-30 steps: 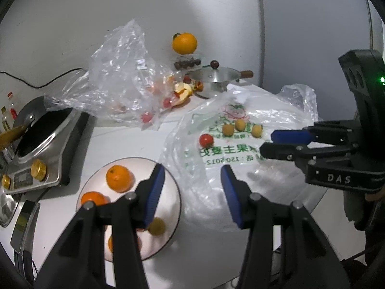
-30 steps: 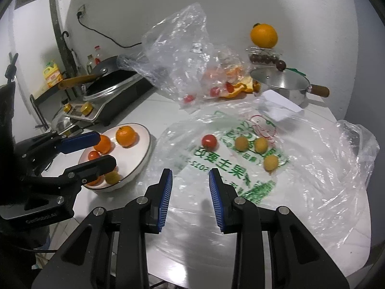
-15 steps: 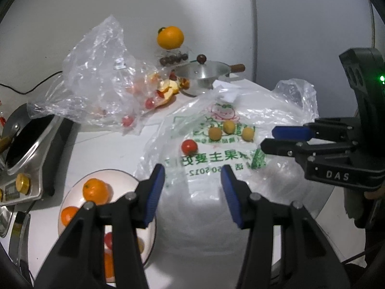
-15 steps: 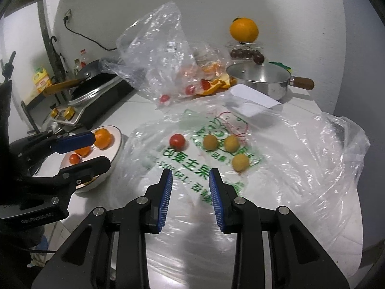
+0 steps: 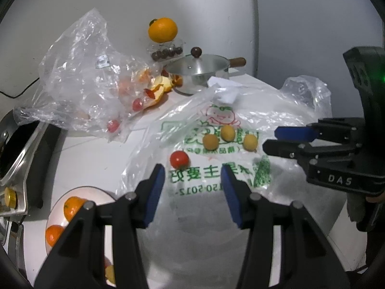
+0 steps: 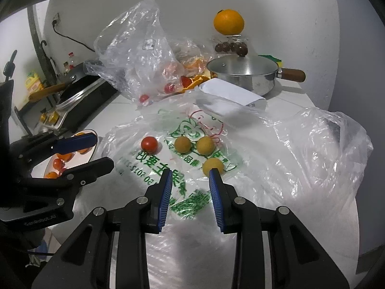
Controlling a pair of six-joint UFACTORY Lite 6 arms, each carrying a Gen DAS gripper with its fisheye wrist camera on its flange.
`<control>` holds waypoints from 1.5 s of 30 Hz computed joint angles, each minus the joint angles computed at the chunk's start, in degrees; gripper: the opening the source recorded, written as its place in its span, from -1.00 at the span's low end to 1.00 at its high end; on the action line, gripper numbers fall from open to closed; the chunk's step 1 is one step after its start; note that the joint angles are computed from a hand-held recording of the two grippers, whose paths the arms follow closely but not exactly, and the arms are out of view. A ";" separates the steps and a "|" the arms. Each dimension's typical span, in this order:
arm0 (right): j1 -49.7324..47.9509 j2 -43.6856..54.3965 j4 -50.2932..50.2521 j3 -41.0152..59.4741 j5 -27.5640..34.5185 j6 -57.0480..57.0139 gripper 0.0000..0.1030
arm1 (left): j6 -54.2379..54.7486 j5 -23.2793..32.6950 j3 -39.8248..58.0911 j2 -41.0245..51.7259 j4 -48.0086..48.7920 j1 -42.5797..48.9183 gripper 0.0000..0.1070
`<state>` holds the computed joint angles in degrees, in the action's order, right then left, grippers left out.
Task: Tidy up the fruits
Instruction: 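Move both tools back to the fruit bag toward yellow fruits and a tomato, then grasp the red cherry tomato with the left tool while the right tool grasps a yellow fruit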
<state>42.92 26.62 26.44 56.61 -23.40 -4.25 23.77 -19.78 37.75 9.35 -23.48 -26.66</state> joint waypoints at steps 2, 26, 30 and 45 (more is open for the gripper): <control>-0.88 1.20 0.33 1.63 1.34 -0.90 -0.35 | -0.70 0.67 1.84 1.63 0.63 0.29 -0.06; -7.00 15.00 -7.41 18.72 11.98 3.58 -0.36 | -6.01 6.36 22.42 21.41 7.67 4.15 -0.08; -7.16 15.24 -9.50 18.78 11.89 5.58 -0.36 | -4.95 7.14 25.21 24.66 6.67 4.22 -0.08; -7.86 15.83 -20.80 18.56 10.88 15.66 -0.47 | 2.71 8.38 30.60 30.76 -1.61 4.63 -0.46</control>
<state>35.07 42.45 5.64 75.17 -12.52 11.41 26.48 -11.41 68.35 40.11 -25.09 -22.04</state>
